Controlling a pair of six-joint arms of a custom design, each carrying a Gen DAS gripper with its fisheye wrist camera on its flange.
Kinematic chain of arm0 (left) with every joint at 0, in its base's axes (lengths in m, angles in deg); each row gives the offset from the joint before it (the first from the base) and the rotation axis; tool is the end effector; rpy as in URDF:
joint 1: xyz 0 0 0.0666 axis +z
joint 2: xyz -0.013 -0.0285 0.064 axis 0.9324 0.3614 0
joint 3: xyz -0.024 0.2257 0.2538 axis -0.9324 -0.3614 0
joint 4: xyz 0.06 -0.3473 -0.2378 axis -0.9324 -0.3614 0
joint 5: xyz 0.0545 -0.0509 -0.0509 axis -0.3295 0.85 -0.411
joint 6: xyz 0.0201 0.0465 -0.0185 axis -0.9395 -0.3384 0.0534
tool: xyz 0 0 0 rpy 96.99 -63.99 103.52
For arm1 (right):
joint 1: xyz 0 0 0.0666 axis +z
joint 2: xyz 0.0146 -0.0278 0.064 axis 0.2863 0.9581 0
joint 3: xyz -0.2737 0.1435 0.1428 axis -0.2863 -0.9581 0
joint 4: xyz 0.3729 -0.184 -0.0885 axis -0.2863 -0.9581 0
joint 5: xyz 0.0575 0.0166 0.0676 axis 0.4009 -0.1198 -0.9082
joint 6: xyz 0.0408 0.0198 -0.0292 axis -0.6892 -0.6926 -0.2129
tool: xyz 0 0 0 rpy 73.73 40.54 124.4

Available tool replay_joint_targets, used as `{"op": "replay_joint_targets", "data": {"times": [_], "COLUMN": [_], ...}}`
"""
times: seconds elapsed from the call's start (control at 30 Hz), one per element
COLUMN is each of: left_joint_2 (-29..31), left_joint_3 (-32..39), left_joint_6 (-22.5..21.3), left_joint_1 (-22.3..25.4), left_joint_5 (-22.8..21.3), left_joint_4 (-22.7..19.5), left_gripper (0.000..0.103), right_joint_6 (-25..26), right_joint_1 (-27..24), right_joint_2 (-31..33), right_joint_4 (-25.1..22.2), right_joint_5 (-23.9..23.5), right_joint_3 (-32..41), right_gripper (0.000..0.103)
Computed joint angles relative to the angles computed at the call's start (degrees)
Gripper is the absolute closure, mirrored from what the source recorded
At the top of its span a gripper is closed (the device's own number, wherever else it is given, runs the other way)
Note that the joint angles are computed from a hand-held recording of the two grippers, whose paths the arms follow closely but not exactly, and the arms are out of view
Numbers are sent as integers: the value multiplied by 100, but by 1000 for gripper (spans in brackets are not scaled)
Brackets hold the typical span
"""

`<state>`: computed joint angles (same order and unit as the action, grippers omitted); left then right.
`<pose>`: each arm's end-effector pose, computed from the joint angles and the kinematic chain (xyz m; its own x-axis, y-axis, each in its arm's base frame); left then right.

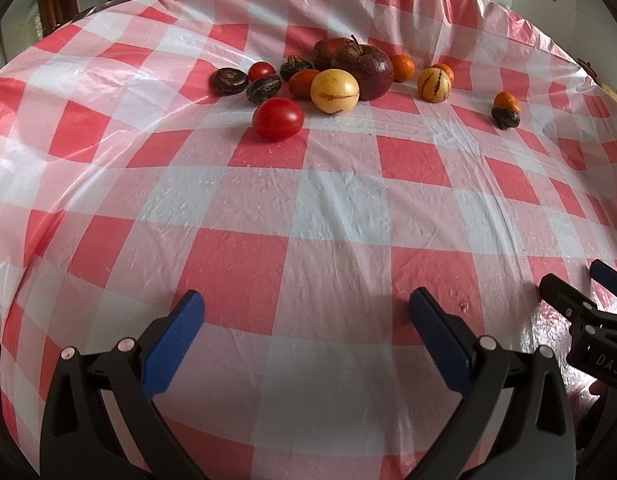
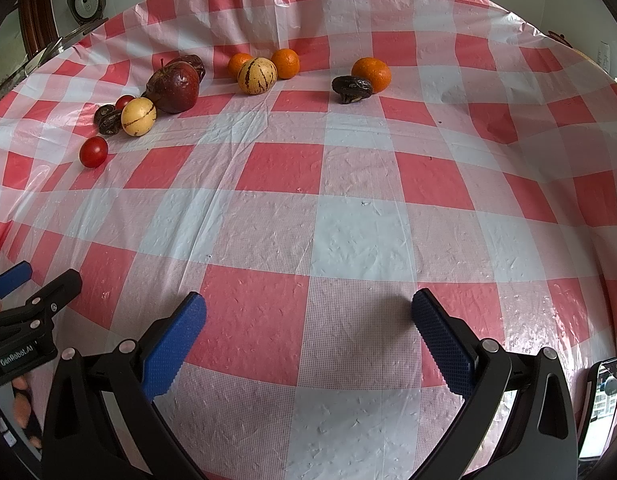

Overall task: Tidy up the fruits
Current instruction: 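Grasp the red tomato with the left tool while the right tool grasps the yellow round fruit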

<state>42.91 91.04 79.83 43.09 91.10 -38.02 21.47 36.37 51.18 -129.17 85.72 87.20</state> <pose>0.4523 -0.2213 0.4738 -0.6643 0.4861 -0.5678 0.5785 0.8154 0.0213 0.3495 0.1081 0.5274 -0.6921 0.4647 -0.5524 0.5562 0.8310 0.0022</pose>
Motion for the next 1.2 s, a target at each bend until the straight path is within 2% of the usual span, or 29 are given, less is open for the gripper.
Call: {"op": "replay_joint_targets", "data": {"times": [0.1,0.23,0.3,0.37,0.4,0.47,0.57,0.6,0.63,0.67,0.73,0.8,0.93,1.03,1.2], "left_joint_2": [377,1009,1227,1480,1627,2054,2460,2521,2569,2545,2486,2364,1761,1505,1409], "left_joint_3": [428,1142,1426,1743,1925,2490,3010,3076,3128,3097,3018,2875,2122,1752,1604], "left_joint_6": [-120,12,27,-3,-25,12,104,93,69,55,-40,-10,122,250,661], "left_joint_1": [36,35,62,13,-7,-35,-50,-51,-37,-21,7,83,304,518,721], "left_joint_5": [73,72,148,-2,-43,-55,-95,-106,-35,26,35,217,340,592,868], "left_joint_4": [-157,-260,-99,153,178,13,-244,-279,-344,-290,-230,-206,336,649,830], "left_gripper": [1,1,1,2,5,18,26,32,43,54,62,62,63,63,63], "right_joint_6": [21,13,72,107,106,133,170,206,276,357,515,670,1101,1316,1568], "right_joint_1": [-1,11,-17,-19,-15,-18,6,1,-12,-33,-87,-152,-359,-569,-590], "right_joint_2": [7,-24,-52,-82,-74,-48,-99,-107,-124,-134,-155,-94,433,1030,1981], "right_joint_4": [0,-6,5,24,21,43,29,45,88,137,336,576,919,1168,1512], "right_joint_5": [3,-5,-46,-69,-66,-82,-111,-130,-176,-237,-341,-413,-560,-1056,-1511], "right_joint_3": [8,-17,-26,-60,-51,-36,-61,-67,-80,-83,-88,-17,492,1033,1896], "right_gripper": [4,4,4,4,4,4,4,4,4,4,4,4,7,12,26]}}
